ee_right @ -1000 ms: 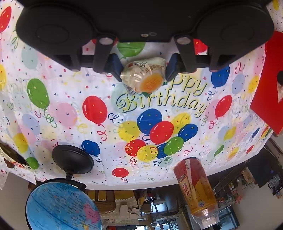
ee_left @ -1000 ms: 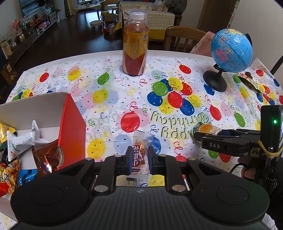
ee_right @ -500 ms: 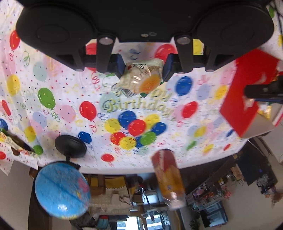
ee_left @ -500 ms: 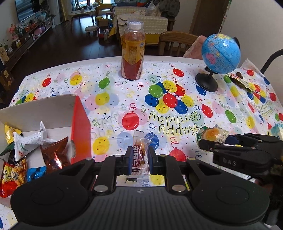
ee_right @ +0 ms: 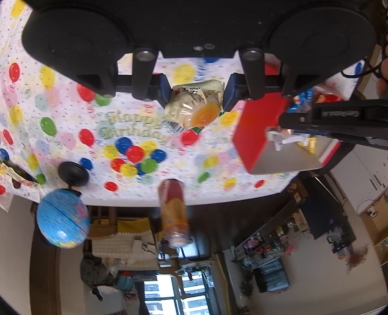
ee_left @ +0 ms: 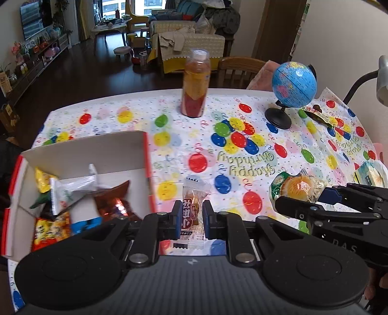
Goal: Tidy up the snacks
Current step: 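Carry the brown candy with the left tool while the right tool carries the cake packet into the box, then open the left tool to drop the brown candy while the right tool releases the cake packet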
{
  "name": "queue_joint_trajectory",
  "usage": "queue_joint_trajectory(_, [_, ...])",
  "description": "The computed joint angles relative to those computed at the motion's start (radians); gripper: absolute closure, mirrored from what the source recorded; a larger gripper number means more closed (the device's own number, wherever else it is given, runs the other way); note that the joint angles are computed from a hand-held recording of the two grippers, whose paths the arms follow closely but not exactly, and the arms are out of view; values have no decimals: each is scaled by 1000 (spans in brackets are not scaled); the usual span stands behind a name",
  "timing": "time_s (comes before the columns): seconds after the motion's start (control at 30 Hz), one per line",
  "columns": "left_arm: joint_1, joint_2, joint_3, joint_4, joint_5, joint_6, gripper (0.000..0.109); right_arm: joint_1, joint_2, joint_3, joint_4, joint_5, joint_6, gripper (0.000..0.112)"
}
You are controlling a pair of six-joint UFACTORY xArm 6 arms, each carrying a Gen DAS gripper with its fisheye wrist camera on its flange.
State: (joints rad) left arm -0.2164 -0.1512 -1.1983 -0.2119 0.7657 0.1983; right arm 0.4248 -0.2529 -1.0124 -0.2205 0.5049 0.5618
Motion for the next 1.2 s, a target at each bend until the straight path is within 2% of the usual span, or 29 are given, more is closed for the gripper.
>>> queue_joint_trajectory(0.3, [138, -52, 23, -62, 28, 118, 92, 121, 96, -130, -91, 25, 110, 70])
queue_joint_trajectory(0.6, [274, -30, -3, -98, 45, 204, 92, 200, 261, -301, -87, 47, 119, 69])
queue_joint_trajectory(0.87, [357, 64, -68, -73, 57, 226, 92, 231, 430, -463, -53, 95, 100, 69])
queue_joint_trajectory(1.2, [370, 239, -197, 1, 76, 190, 92, 241, 598, -616, 7, 180, 25, 69])
